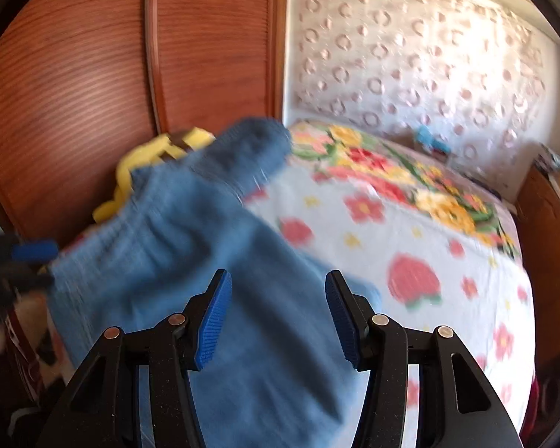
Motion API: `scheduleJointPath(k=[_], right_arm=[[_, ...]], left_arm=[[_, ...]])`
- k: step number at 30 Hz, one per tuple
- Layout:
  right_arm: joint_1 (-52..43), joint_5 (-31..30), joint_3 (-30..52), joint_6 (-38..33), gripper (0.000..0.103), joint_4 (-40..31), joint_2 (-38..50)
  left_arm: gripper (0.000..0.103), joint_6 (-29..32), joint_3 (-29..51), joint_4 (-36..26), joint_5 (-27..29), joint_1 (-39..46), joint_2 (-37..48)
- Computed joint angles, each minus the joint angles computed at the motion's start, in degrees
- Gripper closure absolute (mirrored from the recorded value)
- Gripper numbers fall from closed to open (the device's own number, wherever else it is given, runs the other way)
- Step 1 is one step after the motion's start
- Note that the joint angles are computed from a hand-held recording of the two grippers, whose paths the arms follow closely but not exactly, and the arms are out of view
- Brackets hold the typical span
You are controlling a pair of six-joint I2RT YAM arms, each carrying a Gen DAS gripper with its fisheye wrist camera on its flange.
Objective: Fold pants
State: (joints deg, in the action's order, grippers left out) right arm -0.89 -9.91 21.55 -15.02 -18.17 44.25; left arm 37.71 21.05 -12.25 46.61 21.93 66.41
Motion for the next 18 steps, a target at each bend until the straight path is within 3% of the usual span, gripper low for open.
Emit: scheduleJointPath(k=[7, 12, 14, 18], right_arm=[[-9.2, -5.3, -7.2, -3.2, 0.049, 2.1, -0.1], [-9.6, -5.6, -8.9, -2.8, 0.049, 4.2, 1.3], [-10.1, -5.6, -9.6, -3.3, 0.049, 5.9, 2.9], [-9.1, -4.6, -10.3, -2.7, 0.048, 11.8, 8.4]], left_arm=[[0.068, -5.7, -1.7, 12.3, -9.6, -6.1, 9.3], [0.068, -4.9, -1.5, 15.0, -10.3, -6.0, 13.6], [0.077, -4.7, -1.9, 15.6, -10.5, -6.2, 13.3], [0.082, -2.9, -2.0, 14.2, -9.9, -6.0, 12.2]])
